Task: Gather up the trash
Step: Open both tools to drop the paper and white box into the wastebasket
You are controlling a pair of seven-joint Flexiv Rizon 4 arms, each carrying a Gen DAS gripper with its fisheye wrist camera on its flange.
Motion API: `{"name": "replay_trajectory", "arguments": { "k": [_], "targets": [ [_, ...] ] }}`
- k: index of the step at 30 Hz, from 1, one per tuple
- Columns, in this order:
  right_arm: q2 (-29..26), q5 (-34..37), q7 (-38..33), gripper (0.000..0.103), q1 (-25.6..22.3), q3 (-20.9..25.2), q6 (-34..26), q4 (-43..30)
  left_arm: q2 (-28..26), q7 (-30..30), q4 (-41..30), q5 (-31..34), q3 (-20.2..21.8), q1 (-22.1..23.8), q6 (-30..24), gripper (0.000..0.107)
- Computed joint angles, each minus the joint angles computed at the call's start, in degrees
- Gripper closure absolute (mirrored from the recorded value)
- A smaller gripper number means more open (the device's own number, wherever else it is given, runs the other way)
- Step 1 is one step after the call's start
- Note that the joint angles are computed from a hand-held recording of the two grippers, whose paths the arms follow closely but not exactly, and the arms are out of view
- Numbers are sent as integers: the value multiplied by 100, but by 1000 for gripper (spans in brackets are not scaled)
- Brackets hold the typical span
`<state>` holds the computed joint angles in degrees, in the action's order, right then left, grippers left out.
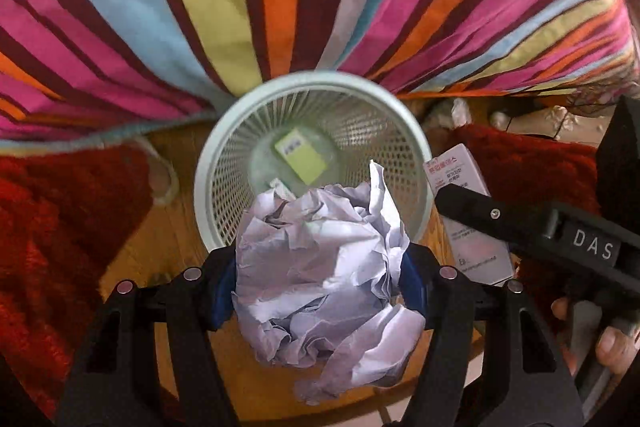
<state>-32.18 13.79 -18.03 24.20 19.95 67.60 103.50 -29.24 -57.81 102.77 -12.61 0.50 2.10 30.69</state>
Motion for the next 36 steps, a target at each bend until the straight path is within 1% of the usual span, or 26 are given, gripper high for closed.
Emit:
{"name": "replay_trajectory", "arguments": {
  "k": [3,9,16,20,23,25,26,27,28,31,36],
  "targets": [
    [-157,113,-123,58,-112,107,-194,-159,-202,-173,-161,63,35,-9,-175,43],
    [-364,252,-290,58,-192,123,-607,-414,-488,-404,-454,51,32,39,-591,43],
    [-563,552,-565,58,-306,206,-814,-589,-786,-700,-746,120,55,21,-891,42],
    [-612,597,-622,58,-272,160,-871,-684,-862,-806,-829,186,72,5,-931,40],
    [-701,752,-777,57,-336,253,-856,-768,-918,-886,-900,316,99,-46,-1016,37],
    [-753,784,-812,47,-328,247,-906,-818,-937,-939,-930,434,128,-94,-1034,27],
    [-731,646,-670,30,-234,115,-1089,-825,-935,-947,-909,416,122,-78,-987,21],
    [-719,581,-607,19,-182,50,-1140,-814,-924,-964,-879,384,115,-65,-917,21],
    [-706,537,-536,16,-134,-10,-1121,-788,-919,-959,-860,377,110,-56,-860,20],
    [-679,554,-492,15,-133,-13,-959,-705,-892,-985,-810,393,117,-59,-702,20],
    [-650,397,-441,15,-97,-42,-1075,-685,-892,-1015,-808,403,116,-50,-651,20]
  ]
}}
